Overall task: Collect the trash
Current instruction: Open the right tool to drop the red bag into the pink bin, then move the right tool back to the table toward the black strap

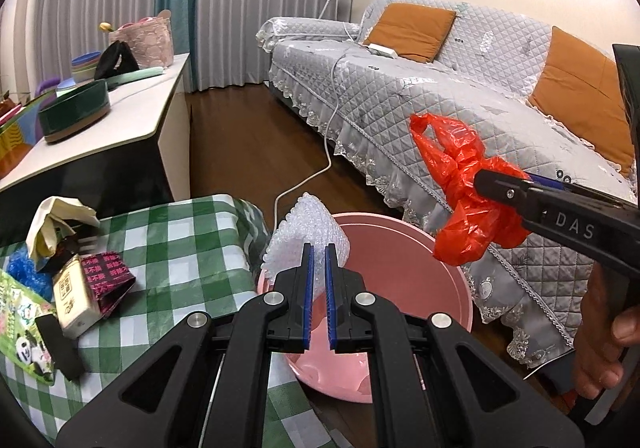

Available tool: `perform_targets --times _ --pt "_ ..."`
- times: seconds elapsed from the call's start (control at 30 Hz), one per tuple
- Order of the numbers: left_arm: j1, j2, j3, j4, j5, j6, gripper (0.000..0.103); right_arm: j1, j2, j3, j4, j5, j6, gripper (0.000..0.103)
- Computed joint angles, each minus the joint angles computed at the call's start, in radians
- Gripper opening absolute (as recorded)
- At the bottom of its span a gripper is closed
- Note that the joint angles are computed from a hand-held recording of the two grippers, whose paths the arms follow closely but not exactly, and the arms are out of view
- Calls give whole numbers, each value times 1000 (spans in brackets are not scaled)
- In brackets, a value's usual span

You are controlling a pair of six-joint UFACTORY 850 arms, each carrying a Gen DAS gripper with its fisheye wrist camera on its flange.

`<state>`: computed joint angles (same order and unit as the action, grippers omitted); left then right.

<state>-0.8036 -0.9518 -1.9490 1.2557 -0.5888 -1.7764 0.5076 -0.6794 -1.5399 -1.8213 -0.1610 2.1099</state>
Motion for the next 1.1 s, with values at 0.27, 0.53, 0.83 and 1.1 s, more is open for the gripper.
perform_targets --times 0.27,0.53,0.83,1.1 --pt "3 -7 -16 -18 -24 10 50 0 -15 -18 196 -19 -192 71" --pt "-4 43 59 10 -43 -44 50 -1 -16 -20 204 -22 -188 71" --pt "-30 184 252 101 -108 -175 50 32 3 -9 71 -37 -72 71" --pt "-45 360 477 155 -190 -287 49 86 34 8 -144 -35 145 67"
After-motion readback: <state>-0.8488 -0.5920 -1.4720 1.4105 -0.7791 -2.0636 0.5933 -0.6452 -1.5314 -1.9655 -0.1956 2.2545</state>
